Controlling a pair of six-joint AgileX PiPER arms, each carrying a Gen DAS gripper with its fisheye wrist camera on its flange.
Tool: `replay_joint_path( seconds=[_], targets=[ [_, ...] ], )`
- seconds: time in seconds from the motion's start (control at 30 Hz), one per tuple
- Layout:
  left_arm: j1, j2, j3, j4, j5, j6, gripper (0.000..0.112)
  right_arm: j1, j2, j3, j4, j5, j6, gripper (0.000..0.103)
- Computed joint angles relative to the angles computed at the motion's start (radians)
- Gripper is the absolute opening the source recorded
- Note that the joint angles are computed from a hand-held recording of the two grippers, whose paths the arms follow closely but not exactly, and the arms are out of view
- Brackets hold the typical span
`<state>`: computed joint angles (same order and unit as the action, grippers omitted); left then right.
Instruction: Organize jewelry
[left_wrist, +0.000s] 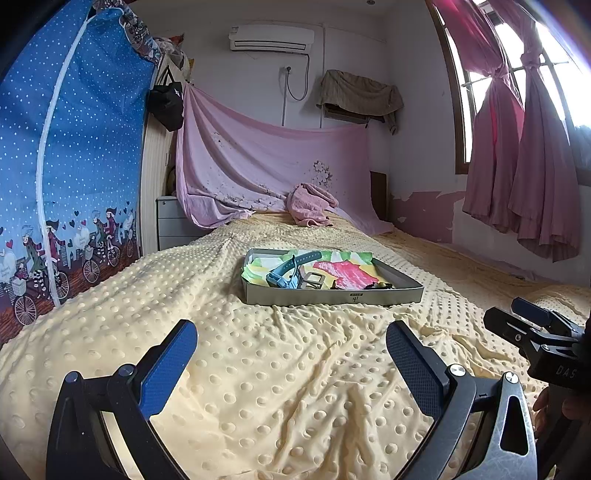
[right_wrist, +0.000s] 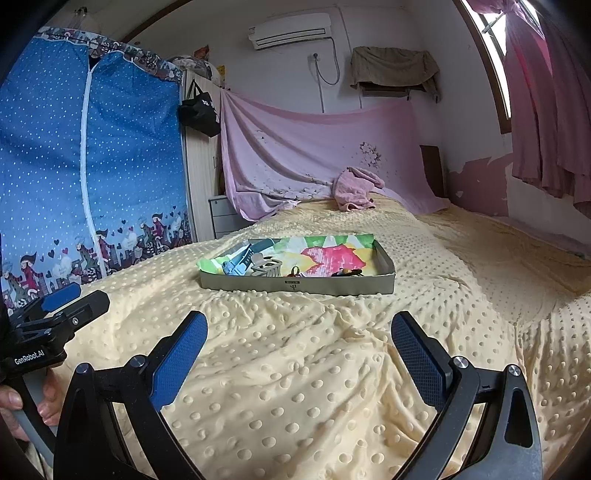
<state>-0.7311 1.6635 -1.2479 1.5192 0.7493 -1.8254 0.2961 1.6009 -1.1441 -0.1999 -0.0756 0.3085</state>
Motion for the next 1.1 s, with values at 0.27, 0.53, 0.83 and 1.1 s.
replay_joint_path(
  seconds=[0.27, 0.53, 0.83, 1.1],
  targets=[
    [0.0, 0.0, 0.0, -0.001, 0.001, 0.0, 0.103, 0.0, 0.001, 0.003, 0.016, -0.004, -0.017, 0.098],
    [0.0, -0.001, 0.002, 0.001, 0.0, -0.001, 0.103, 0.0, 0.001, 0.003, 0.013, -0.004, -0.014, 0.098],
    [0.001, -0.002, 0.002, -0.001, -0.001, 0.001, 0.103, 0.001, 0.0, 0.002, 0.019, -0.002, -0.019, 0.098],
    [0.001, -0.003, 0.004, 0.002, -0.002, -0.003, 0.103, 0.001, 0.0, 0.003, 0.022, -0.003, -0.023, 0.098]
  ],
)
